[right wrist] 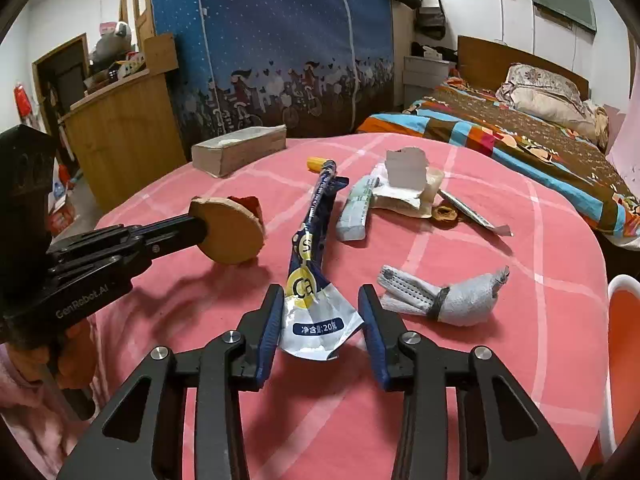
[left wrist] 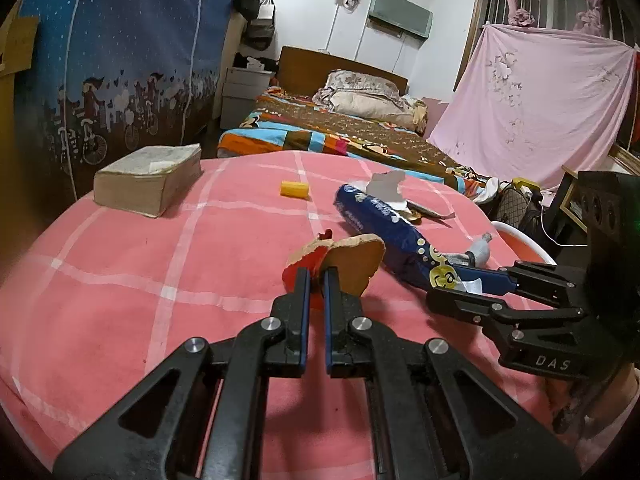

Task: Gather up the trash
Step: 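Grasp the blue-and-white snack bag with the right tool, then carry the snack bag over the orange bucket and open the right tool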

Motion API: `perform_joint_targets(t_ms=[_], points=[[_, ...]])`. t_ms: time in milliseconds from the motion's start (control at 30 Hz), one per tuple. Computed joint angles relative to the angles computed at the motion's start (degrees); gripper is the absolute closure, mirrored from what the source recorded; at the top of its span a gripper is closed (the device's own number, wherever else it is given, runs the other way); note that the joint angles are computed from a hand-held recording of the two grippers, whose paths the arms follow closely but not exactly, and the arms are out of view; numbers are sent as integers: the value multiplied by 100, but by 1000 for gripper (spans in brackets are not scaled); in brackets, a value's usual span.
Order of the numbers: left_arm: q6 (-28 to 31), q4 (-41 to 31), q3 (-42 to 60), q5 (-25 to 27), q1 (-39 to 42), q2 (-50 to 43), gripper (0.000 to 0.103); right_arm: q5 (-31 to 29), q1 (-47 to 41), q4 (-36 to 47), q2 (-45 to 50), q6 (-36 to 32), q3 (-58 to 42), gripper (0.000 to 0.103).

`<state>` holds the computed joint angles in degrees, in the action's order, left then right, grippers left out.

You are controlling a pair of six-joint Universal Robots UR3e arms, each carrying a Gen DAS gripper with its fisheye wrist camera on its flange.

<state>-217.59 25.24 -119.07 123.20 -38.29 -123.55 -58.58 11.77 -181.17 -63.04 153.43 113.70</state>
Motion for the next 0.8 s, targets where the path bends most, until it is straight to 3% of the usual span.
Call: perform_joint_targets(t_ms=[167,300,533,667,800], points=[[106,30,252,335,-205,-128,103,171,-121,-933,-63,136,491,70],[411,43,714,684,-413,-289,103,488,-447,-2710,-17,612,1227,70],[1612,166,2349,1015,-684,-921,103,966,-1456,-5731,307,2034,1830,70],[2302,76,3515,851,-725,-1375,103,860,-1999,-6532,419,2498,1783,70],[2915,-301,4957,533,-738,-1977,103,739,-2469,-6673,476,2738,1666,69]])
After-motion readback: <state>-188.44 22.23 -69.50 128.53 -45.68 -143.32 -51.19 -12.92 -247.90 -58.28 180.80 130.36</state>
